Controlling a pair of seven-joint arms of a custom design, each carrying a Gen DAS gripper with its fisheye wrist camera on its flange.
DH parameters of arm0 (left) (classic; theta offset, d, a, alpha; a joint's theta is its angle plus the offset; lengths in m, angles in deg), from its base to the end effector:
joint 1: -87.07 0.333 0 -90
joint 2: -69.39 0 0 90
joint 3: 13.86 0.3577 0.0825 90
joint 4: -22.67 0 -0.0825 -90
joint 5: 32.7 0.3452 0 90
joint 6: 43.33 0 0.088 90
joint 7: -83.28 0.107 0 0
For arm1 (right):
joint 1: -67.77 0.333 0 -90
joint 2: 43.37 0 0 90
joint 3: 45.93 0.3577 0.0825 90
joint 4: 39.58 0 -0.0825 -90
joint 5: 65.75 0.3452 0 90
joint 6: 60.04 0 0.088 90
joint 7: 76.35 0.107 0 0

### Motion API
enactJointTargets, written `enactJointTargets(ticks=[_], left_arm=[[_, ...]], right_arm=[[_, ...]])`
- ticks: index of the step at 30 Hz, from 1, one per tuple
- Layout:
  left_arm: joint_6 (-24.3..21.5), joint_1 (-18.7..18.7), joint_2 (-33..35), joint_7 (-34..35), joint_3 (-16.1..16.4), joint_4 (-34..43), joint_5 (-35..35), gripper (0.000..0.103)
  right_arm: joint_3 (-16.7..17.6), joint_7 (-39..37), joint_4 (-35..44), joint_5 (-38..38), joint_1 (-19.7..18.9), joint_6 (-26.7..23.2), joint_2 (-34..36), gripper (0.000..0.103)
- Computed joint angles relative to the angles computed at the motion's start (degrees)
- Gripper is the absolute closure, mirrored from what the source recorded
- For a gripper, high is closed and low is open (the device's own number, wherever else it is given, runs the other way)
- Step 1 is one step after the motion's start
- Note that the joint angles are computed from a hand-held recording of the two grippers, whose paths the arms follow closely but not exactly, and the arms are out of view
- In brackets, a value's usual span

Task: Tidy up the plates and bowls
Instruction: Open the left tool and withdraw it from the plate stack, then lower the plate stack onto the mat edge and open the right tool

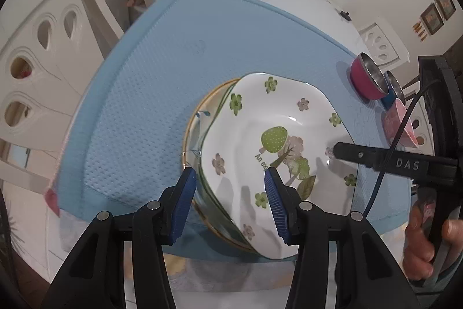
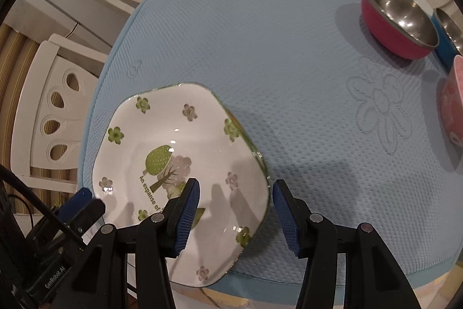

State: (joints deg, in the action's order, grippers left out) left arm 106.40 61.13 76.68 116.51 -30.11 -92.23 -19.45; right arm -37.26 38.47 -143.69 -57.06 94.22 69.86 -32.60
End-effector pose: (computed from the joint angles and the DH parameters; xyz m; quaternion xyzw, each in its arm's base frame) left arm 0.4386 -0.3941 0.5116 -0.7165 0.6518 -0.2445 0.0446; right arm 0.4992 0.3475 0.5196 -0.7301 0.6662 0.0412 0.1466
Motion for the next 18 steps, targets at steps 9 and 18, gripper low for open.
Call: enactJointTargets(ticks=[9,18], left_arm=[[-2.51,-0.41,-0.22,5.48,-1.32,0.26,-2.68,0.057],[-3.9,-0.39,-2.81,3.65,-0.71,0.65,1.4,0.057]], right_arm=[[-0.24,1.5,1.79,-4.93,1.33,-0.26,1.51,0.049],[0.27,-0.6,1.44,-2.88,1.04,0.76,1.27,0.049]])
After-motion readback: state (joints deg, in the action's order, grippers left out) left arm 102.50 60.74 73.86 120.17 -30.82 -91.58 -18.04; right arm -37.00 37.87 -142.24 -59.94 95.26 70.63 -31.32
